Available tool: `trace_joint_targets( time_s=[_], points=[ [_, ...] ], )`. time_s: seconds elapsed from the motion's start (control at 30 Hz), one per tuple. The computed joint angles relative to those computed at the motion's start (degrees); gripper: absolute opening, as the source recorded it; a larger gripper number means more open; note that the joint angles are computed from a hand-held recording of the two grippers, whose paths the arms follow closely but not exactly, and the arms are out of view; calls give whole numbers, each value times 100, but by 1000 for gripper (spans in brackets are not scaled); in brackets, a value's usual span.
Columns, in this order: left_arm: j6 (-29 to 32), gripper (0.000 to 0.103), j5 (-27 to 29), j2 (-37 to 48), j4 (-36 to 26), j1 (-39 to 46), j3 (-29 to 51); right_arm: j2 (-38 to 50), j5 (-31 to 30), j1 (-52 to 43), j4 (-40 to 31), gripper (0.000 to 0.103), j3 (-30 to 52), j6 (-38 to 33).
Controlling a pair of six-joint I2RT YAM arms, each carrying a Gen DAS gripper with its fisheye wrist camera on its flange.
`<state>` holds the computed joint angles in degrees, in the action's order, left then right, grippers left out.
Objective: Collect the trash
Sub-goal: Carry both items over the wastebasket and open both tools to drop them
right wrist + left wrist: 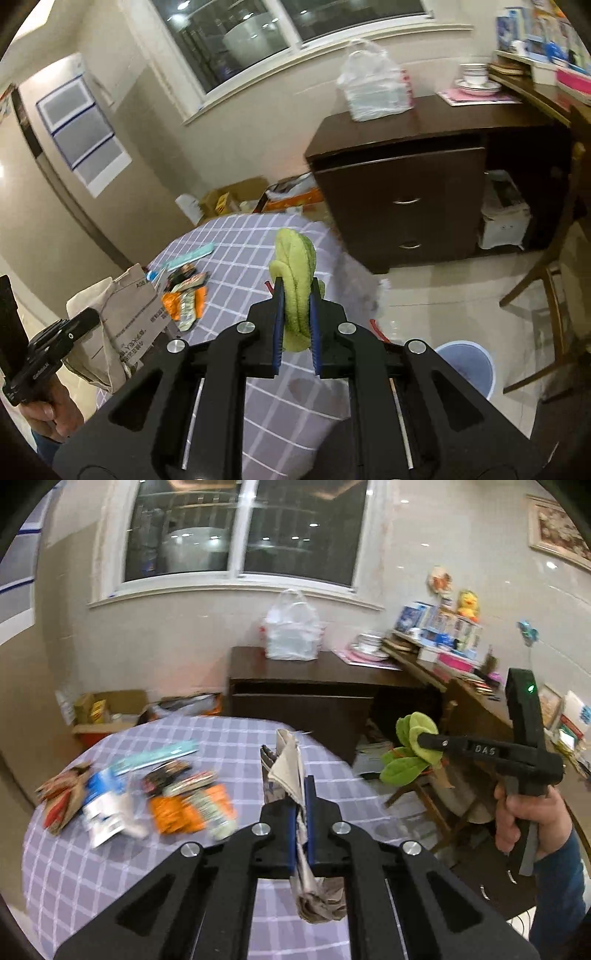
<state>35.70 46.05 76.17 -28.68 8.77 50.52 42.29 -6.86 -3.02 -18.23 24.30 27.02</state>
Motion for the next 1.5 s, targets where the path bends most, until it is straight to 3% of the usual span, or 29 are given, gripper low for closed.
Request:
trace_joint_targets(
  time_s=[0.23,0.37,0.53,0.8,1.03,1.3,1.33,1.37,1.4,1.43,1.47,1.5],
  points=[
    [-989,4,-360,-277,632,-1500,-206,-1016,-1469,-2628,-1155,12,-87,-1065],
    [-1524,4,-797,-167,1058,-2570,-249,-919,-2479,-4428,-1566,12,-86,-2044],
    [-2011,4,-1388,357,1523,-3679,-178,-342,-3108,-5900,-1663,12,-169,-3020],
    [-2454,4,-2190,1820,1880,-4981,316,1461,-3132,-6823,-470,12,-539,-3657],
    [-2589,4,-2469,3011,1824,-5577,1013,3101,-2922,-6854,845,12,-666,-3657],
    [-2652,6,-2685,4106,1538,-5973,1844,4556,-2804,-6722,1802,15,-525,-3553],
    [-2618,9,-2719,4219,1454,-6006,1952,4716,-2819,-6696,1879,16,-494,-3538],
    [-2611,23,-2784,4289,1430,-6034,2012,4946,-2835,-6662,1969,19,-443,-3536],
    [-2596,37,-2814,4302,1454,-6008,2000,5036,-2816,-6633,2026,31,-438,-3513],
    [-2633,68,-2870,4284,1517,-5993,1957,5147,-2793,-6625,2111,44,-435,-3487],
    [-2714,82,-2944,4233,1646,-5973,1878,5236,-2787,-6637,2196,67,-449,-3464],
    [-2795,82,-2969,4140,1865,-5926,1729,5315,-2812,-6645,2312,75,-479,-3434]
  ],
)
